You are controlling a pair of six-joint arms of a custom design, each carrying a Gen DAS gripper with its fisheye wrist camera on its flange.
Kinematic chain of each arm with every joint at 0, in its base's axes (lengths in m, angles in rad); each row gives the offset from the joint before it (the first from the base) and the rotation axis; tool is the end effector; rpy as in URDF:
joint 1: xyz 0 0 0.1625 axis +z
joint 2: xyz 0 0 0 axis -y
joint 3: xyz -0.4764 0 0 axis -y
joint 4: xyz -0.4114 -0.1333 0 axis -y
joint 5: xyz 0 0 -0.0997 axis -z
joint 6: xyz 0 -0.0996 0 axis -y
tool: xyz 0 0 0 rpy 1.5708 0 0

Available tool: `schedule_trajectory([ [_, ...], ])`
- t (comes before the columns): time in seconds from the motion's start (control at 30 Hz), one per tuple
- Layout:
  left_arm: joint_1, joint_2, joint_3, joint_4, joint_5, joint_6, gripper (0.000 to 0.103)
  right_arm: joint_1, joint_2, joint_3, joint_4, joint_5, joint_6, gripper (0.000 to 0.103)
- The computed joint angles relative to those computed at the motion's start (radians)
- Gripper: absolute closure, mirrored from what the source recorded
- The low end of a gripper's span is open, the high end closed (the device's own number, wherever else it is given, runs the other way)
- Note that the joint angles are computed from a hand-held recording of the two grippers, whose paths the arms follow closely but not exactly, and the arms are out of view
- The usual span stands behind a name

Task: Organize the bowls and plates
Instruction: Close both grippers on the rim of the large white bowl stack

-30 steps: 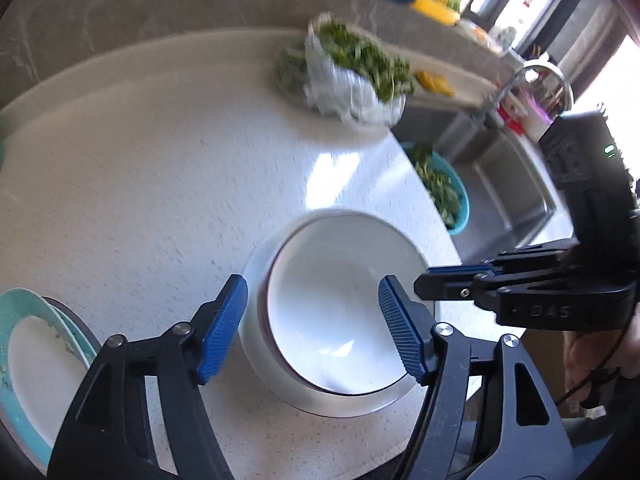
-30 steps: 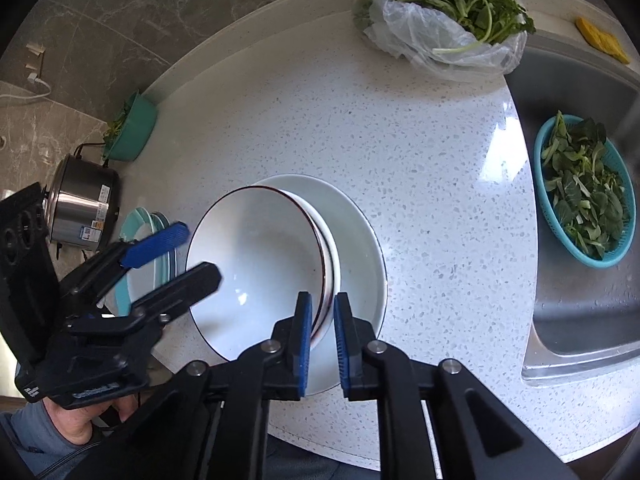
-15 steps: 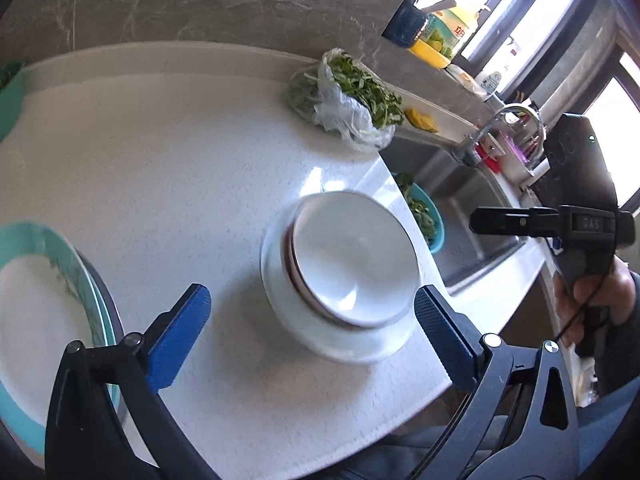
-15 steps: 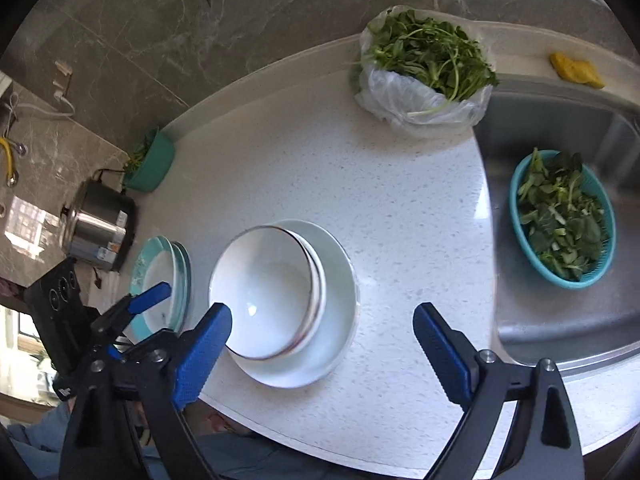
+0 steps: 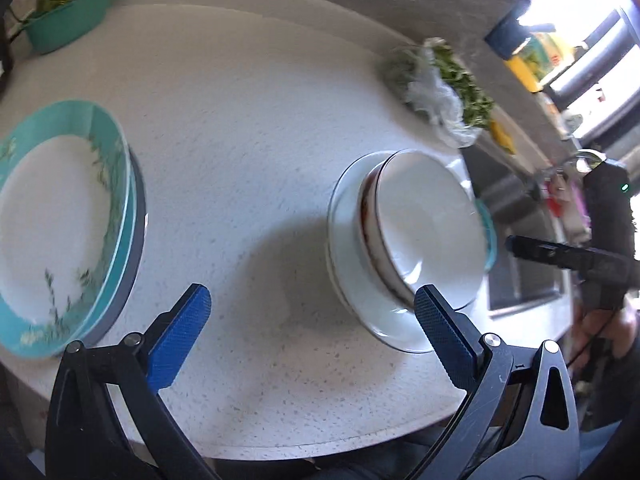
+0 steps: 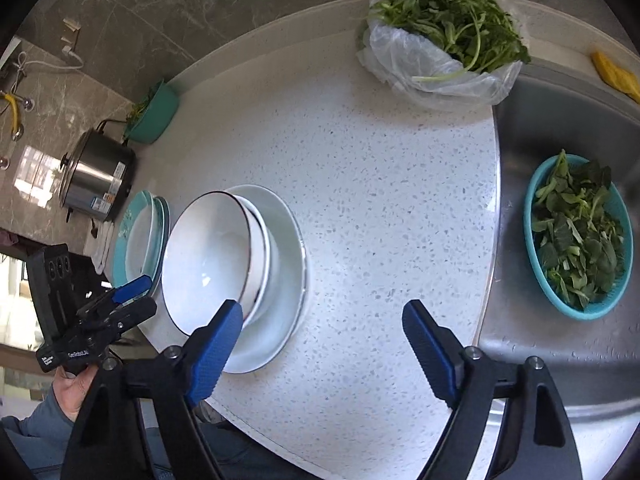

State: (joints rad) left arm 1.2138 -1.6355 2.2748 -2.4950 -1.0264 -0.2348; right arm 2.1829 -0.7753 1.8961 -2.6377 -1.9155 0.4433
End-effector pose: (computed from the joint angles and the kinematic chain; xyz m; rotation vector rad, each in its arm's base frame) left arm 0.0268 -0.4572 0.3387 0.0558 2.6459 -0.5780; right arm 0.4342 -0.4450 0.0265 0.2501 -2.8002 0.1810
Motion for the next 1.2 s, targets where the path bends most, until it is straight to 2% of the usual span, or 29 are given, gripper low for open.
schedule_trajectory([
  [0.17, -0.03, 0.003, 0.053, -0.033, 0.057, -0.092, 0.001, -0.037, 0.004, -0.012, 0.04, 0.05, -0.089, 0.026],
  [0.4, -0.047, -0.007, 0.086, -0.068, 0.094, -0.156, 0.001, -0.057, 0.039, -0.052, 0.074, 0.087, -0.169, 0.027],
  [0.6, -0.015, 0.012, 0.074, -0.075, 0.087, -0.156, 0.001, -0.064, 0.079, -0.097, 0.111, 0.079, -0.219, 0.03],
  [0.77, 0.038, 0.061, 0.053, -0.119, 0.075, -0.101, 0.004, -0.081, 0.093, -0.09, 0.098, 0.124, -0.272, 0.035],
  [0.9, 0.047, 0.098, 0.043, -0.144, 0.075, -0.074, 0.015, -0.087, 0.107, -0.094, 0.101, 0.145, -0.315, 0.044],
  [1.03, 0.048, 0.153, 0.03, -0.182, 0.064, -0.031, 0.04, -0.091, 0.118, -0.093, 0.091, 0.149, -0.343, 0.049],
  [1.2, 0.038, 0.199, 0.013, -0.21, 0.058, -0.001, 0.062, -0.092, 0.124, -0.082, 0.061, 0.147, -0.358, 0.05],
])
